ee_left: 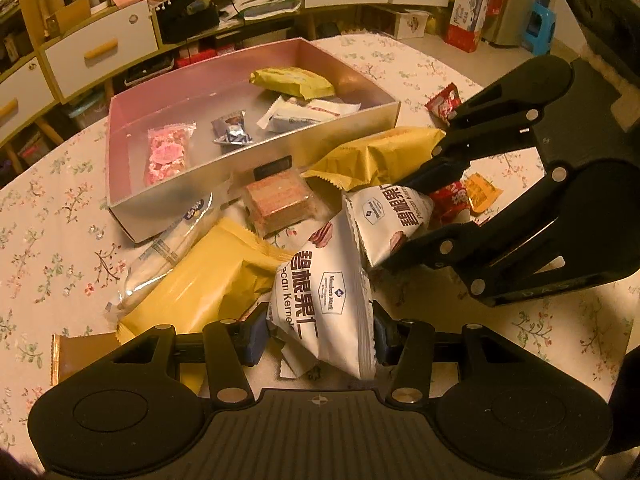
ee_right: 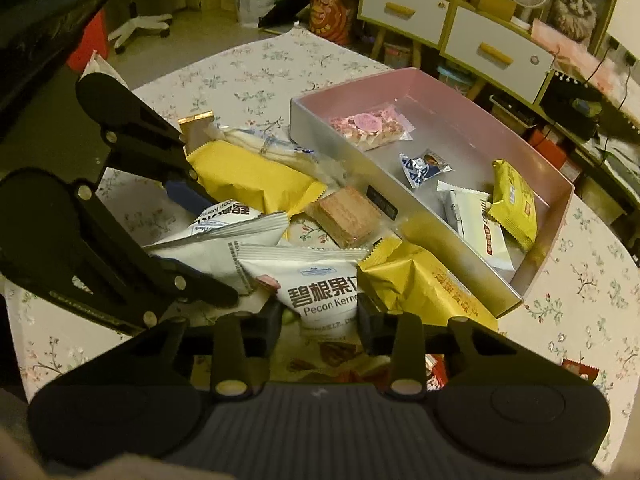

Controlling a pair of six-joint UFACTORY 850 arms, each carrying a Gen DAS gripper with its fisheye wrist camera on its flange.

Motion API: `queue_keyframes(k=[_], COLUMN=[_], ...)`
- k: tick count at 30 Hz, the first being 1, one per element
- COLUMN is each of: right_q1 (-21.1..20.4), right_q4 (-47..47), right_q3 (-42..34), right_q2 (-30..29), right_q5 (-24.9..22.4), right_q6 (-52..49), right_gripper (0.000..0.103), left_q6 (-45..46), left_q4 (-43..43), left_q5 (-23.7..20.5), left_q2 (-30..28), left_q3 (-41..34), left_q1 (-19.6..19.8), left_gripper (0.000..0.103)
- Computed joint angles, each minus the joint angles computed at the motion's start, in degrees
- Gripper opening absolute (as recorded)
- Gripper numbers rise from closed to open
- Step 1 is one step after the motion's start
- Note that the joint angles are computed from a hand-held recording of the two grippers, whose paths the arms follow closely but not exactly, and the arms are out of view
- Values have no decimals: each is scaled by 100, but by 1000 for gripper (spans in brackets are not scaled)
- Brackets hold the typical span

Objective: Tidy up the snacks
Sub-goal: 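Carry both white Pecan Kernel packets into the pink box and open both tools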

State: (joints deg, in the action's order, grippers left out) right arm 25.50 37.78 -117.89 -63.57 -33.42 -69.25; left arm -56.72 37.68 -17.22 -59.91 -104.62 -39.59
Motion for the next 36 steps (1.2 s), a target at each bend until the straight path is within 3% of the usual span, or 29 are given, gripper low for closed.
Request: queue_keyframes(k=[13,24,30,36], right_q1=[-68,-139,-123,-40], right_q4=[482,1435,1391,561], right_q3=[175,567,233,-532], right_q2=[183,523,363,-41], right_q5=[-106,236,460,565], right_q6=[-288,-892,-554,234], right_gripper=[34,34,34,34], left_q6=[-1081,-2441,-2747,-2399], left_q4=[1097,2402,2589,2393], left_q5=[69,-110,-106,-298], left_q2=[287,612,670,566], left_q3=[314,628,596,262], left_q1=[-87,-164,-65,84], left_gripper=[48,48,47,48])
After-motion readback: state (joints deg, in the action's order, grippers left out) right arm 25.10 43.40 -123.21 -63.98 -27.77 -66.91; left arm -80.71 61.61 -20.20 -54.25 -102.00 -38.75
